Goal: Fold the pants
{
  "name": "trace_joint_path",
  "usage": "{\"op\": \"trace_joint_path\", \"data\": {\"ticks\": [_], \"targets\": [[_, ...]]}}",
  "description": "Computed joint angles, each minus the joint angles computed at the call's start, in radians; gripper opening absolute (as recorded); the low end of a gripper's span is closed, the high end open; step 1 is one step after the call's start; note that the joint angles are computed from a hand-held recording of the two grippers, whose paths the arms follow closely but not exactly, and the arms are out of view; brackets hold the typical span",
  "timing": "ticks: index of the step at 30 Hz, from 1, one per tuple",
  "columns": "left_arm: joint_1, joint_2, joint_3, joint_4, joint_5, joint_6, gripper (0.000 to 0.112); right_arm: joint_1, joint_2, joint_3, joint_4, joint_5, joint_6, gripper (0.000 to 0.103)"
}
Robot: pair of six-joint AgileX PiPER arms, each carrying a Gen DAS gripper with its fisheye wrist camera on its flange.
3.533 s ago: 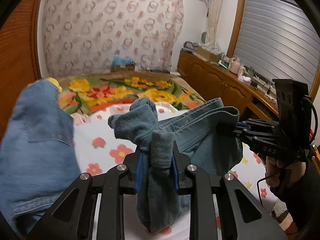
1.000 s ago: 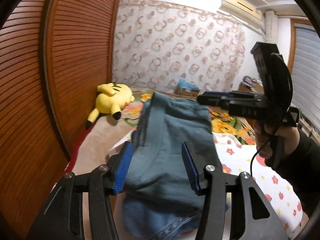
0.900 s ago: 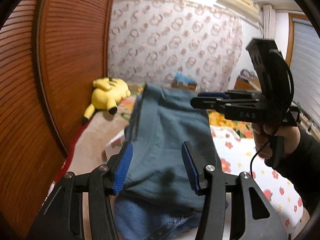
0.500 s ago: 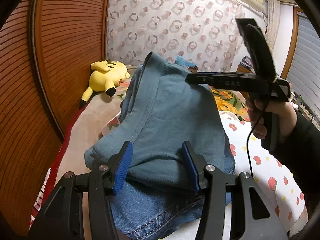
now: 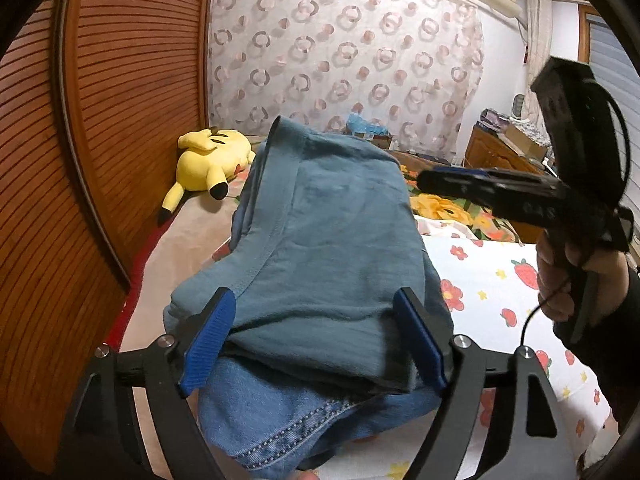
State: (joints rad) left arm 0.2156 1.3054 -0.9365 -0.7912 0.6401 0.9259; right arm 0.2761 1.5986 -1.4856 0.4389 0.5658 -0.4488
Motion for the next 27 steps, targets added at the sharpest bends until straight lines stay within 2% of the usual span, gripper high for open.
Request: {"op": "trace_joint_path", "data": {"ticks": [11, 15, 22, 27], "targets": [[-0.012, -0.099, 0.033, 0.026, 0.026, -0.026, 0.082, 0.034, -0.159, 0.190, -0.046, -0.073, 0.066, 0.035], [-0.021, -0.137, 0.042, 0.044, 0.032, -0.047, 0.082, 0.040, -0.220, 0.254, -0.068, -0.099, 0.104, 0.042], [-0.047, -0.166, 0.052, 0.076, 0.023, -0.078, 0.082, 0.089, -0.315, 0.355, -0.236, -0.139, 0.281, 0.055], [-0.051, -0.196, 0.082, 0.066, 0.027, -0.088, 0.082, 0.137, -0.386, 0.424, -0.374, -0.148, 0.436, 0.057]]}}
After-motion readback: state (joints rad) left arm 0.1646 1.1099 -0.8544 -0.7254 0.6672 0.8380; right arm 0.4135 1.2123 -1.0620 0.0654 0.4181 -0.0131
